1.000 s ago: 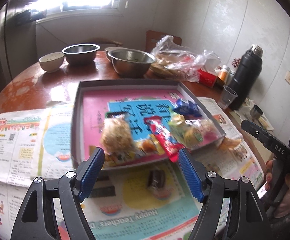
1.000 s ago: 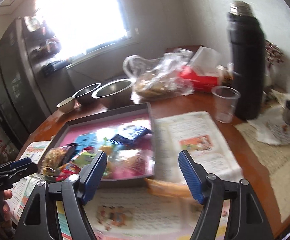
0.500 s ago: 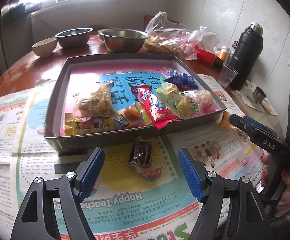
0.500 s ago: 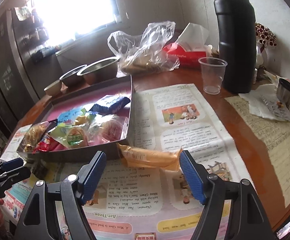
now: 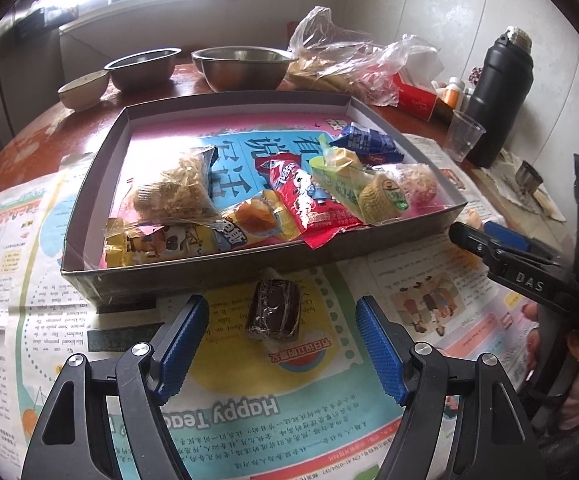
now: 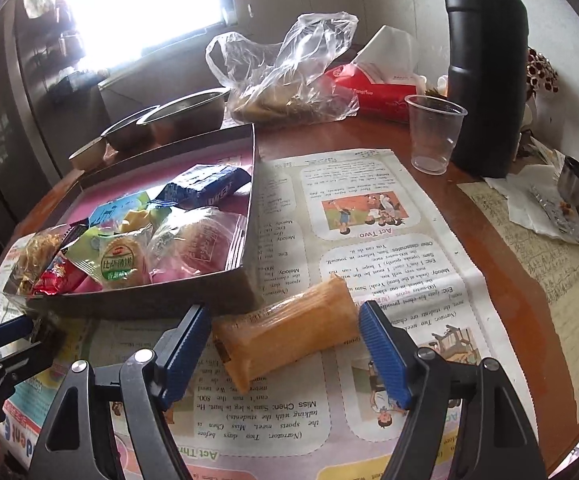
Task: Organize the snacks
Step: 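Close the left gripper on the dark chocolate while the right gripper grasps the orange wafer bar, then carry both held snacks into the grey tray and open both grippers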
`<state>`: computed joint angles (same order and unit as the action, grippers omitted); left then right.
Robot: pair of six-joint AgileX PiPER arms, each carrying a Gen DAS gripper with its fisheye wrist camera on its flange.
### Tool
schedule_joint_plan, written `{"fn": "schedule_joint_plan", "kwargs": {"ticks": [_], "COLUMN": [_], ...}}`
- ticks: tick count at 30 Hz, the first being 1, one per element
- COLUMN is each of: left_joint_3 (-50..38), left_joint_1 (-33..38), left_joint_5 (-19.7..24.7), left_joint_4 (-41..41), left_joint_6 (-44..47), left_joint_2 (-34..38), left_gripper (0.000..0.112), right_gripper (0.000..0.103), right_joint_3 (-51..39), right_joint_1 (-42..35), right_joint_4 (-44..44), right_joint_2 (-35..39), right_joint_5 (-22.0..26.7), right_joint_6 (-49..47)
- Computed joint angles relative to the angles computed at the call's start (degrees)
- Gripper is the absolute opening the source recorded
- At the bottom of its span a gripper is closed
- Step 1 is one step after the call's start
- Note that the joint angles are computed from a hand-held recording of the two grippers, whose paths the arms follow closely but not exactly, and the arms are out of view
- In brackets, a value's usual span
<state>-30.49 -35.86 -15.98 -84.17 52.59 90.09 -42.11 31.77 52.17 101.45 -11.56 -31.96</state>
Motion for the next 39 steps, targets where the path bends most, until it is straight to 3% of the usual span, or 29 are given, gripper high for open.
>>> {"fn": "schedule_joint_plan", "kwargs": {"ticks": [4,8,11,13,15,17,22,25,34,39], "left_joint_3": [-0.28,-0.49,0.21,0.13,-0.01,0.40,0.91,1.84,3.40,2.54], "left_joint_1": [0.60,-0.06,-0.24,-1.12,-1.64,-0.81,0.45,1.10,1.68,5.39], "left_joint_5": [0.75,-0.12,-0.01,-1.22,-2.31,-1.56,1.25,3.41,1.98,2.98], "left_joint_4": [2.79,4.27,12.29,12.23,10.39,12.70,14.13,16.03,4.31,6.43], "left_joint_6": [-2.98,-5.51,-14.03,-14.36,-12.51,-14.43,-14.63,-16.09,-3.97,-4.67], "left_joint_2": [1.14,2.32,2.50,3.12,3.32,3.00,1.59,-0.92,-9.26,-10.04], "left_gripper": [0.077,0.077,0.075,0.060,0.035,0.027,0.027,0.027,0.027,0.027], "right_gripper": [0.078,0.078,0.072,0.062,0.059,0.053,0.051,0.051,0.051,0.051], "right_joint_3": [0.12,0.90,1.40,2.07,2.73,3.45,4.91,5.55,6.23,4.07], "right_joint_1": [0.59,0.47,0.75,1.13,1.89,1.93,0.51,0.22,0.25,0.67], "right_joint_4": [2.29,-5.27,-8.86,-12.40,-11.25,-14.00,-28.41,-31.25,-33.87,-35.88], "right_joint_2": [0.46,0.44,0.07,-0.07,-0.40,-1.02,-2.93,-4.62,-9.69,-9.55], "right_joint_5": [-0.70,-0.96,-0.62,-0.92,-1.90,-1.92,-0.91,-0.52,-0.19,0.49], "right_joint_6": [-6.86,0.02,2.39,5.72,4.64,7.69,22.50,25.54,28.81,30.70]}}
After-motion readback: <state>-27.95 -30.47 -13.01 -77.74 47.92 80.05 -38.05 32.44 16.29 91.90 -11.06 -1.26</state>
